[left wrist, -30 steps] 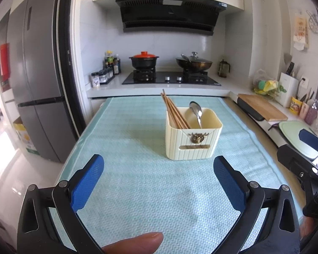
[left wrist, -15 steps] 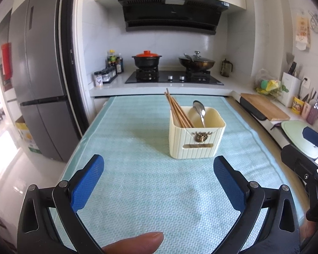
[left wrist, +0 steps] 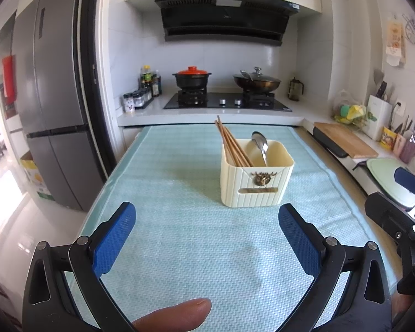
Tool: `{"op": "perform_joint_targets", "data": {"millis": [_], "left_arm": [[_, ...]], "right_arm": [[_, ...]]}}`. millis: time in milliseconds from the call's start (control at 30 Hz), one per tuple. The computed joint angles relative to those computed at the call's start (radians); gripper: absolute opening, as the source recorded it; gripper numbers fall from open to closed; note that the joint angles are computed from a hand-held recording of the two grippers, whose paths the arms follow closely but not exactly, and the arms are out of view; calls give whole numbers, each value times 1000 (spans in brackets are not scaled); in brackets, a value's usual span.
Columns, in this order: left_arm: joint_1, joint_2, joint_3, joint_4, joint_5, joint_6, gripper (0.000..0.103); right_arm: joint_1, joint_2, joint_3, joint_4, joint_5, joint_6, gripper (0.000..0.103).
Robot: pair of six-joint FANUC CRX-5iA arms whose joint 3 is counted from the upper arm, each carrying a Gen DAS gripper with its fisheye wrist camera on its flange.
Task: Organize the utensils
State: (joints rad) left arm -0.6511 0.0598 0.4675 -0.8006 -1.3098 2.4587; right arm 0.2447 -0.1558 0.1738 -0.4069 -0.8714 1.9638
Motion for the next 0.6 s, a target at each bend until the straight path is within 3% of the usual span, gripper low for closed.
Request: {"op": "perform_joint_targets", "data": {"millis": [600], "left_arm": [[-2,2,1,2,-3,7,103]], "right_arm": [[5,-11,2,1,-8,4,103]]}}
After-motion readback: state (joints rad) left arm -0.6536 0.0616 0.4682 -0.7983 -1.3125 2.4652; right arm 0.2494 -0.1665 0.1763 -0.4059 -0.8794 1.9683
